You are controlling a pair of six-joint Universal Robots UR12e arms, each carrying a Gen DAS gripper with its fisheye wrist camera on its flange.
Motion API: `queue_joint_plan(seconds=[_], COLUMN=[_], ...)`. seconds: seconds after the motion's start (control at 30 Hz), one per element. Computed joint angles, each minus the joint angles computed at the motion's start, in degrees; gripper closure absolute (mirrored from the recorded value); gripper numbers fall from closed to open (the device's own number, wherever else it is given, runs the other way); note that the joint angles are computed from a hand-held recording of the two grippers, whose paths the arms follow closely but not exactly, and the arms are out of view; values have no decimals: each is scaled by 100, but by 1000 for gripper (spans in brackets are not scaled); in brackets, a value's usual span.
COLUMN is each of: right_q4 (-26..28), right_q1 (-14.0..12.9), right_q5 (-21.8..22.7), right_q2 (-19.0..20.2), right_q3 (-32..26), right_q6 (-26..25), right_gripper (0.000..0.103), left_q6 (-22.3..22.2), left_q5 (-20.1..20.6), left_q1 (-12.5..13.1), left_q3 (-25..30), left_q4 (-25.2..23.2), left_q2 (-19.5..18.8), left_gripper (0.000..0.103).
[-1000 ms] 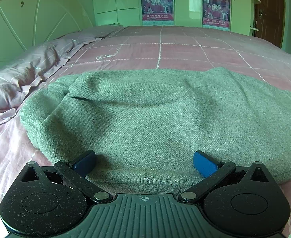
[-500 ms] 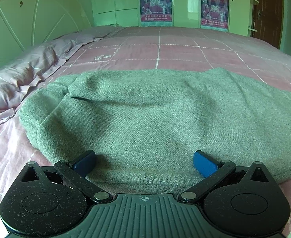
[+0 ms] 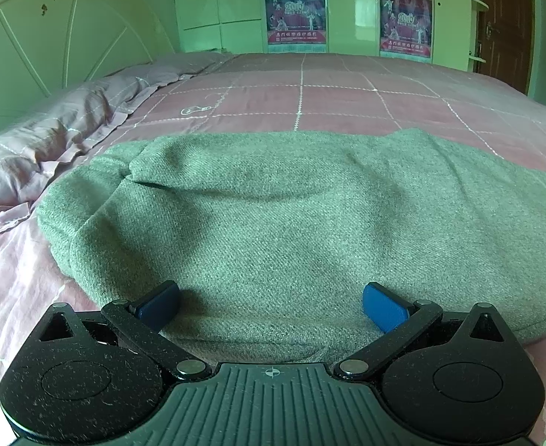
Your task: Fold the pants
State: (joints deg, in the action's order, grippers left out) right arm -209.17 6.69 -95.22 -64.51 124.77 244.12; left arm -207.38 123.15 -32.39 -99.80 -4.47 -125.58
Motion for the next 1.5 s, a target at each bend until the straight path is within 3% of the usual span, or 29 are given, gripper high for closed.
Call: queue_joint_plan(seconds=[0.03, 0.1, 0.17, 0.33, 0.47, 0.5, 0.57, 0.67, 0.73, 0.83, 0.87, 0.93, 1.0, 1.07, 1.1, 1.13, 1.23, 1.37, 1.43, 1.5], right_q4=[-127, -536, -879, -411, -275, -308, -111, -526, -618, -56, 22, -509, -651, -583, -752, -1107, -1385, -1191, -861, -1058], right_q1=[-22, 105, 155, 39, 101, 108, 128, 349, 386, 129, 0, -134, -40, 205, 247, 232, 130, -5, -60, 35], right_q5=[99, -381, -547, 252, 105, 107, -53, -595, -715, -446, -114, 254, -81, -902, -1013, -884, -464, -64, 93, -177], right_q2=[39, 64, 97, 105, 262, 288, 195, 13, -47, 5, 128, 238, 157, 39, 42, 120, 204, 295, 259, 209], right_q3=[42, 134, 205, 129, -99, -113, -196, -276, -249, -102, -49, 106, 221, 303, 342, 371, 356, 163, 87, 93], right_q6=[180, 267, 368, 192, 244, 296, -157, -1506, -1872, -1323, -1004, -382, -96, 50, 79, 146, 382, 500, 435, 119], right_gripper=[98, 85, 85, 89, 90, 102, 103, 103, 103, 103, 103, 103, 101, 97, 96, 94, 92, 90, 100, 102], left_q6=[-2, 5, 11, -9, 5, 48, 141, 204, 280, 372, 403, 415, 421, 422, 420, 418, 410, 396, 390, 392], left_q5=[-17, -59, -57, 38, -57, -82, -172, -302, -380, -450, -460, -494, -540, -516, -498, -479, -464, -498, -484, -490], left_q1=[2, 12, 12, -14, 14, 23, 53, 90, 112, 134, 135, 146, 166, 162, 158, 152, 146, 152, 148, 149], left_q3=[-2, -9, -6, -1, -10, -13, -23, -50, -86, -120, -128, -147, -154, -152, -150, -148, -145, -147, -146, -146], left_q4=[-13, -38, -32, 47, -11, -7, -25, -38, 26, 109, 127, 140, 124, 165, 186, 195, 205, 166, 171, 174], left_q2=[6, 23, 18, -23, 13, 20, 49, 87, 101, 105, 105, 116, 130, 109, 97, 91, 83, 100, 96, 95], left_gripper=[0, 0, 0, 0, 0, 0, 0, 0, 0, 0, 0, 0, 0, 0, 0, 0, 0, 0, 0, 0])
